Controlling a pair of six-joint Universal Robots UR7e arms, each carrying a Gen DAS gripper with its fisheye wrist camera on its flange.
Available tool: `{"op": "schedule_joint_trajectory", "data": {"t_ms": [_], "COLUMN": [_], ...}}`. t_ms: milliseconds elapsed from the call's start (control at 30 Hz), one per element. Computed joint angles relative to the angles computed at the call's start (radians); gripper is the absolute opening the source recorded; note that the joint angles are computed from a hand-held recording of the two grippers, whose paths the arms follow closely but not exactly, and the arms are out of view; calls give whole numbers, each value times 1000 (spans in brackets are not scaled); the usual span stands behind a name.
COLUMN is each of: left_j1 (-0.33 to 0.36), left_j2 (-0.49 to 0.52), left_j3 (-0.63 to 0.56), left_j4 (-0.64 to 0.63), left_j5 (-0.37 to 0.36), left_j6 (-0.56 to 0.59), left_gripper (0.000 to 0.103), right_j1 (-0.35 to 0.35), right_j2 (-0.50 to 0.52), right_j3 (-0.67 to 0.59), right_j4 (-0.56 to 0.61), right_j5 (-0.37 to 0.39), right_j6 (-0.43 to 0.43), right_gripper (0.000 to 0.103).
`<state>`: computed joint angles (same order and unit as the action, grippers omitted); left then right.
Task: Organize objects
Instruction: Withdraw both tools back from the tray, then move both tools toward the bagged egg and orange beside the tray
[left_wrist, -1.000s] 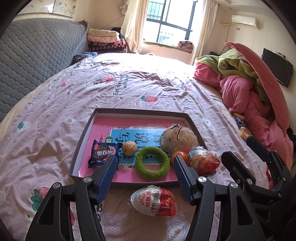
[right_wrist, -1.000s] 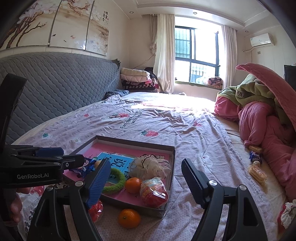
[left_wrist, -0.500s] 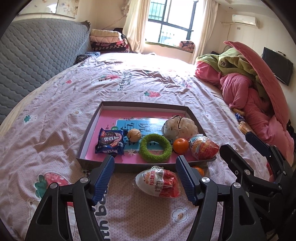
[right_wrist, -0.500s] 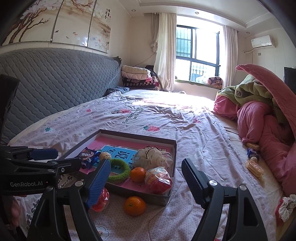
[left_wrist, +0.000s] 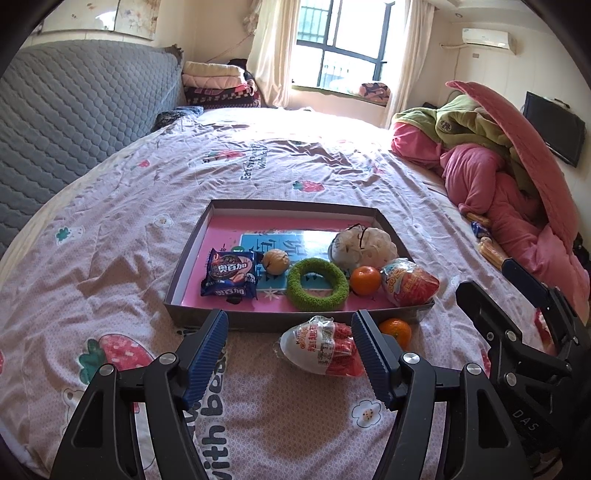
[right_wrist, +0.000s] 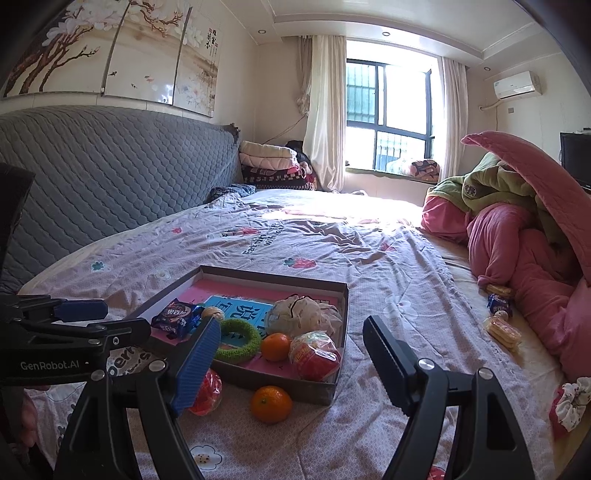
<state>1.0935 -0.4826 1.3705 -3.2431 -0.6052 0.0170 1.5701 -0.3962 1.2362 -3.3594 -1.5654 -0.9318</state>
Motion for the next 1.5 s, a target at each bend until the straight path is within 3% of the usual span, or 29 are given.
{"op": "schedule_joint_trajectory", "data": {"t_ms": [1500], "left_j1": [3], "left_j2": [-4], "left_j3": [107], "left_j4": [101], "left_j5": [-32], "left_j6": [-91], "left_gripper": [71], "right_j1": [-18], "right_j2": [-17], "right_j3": [80], "right_j4": [32], "right_j5": [-159], "right_j6": [-32], "right_gripper": [80]}}
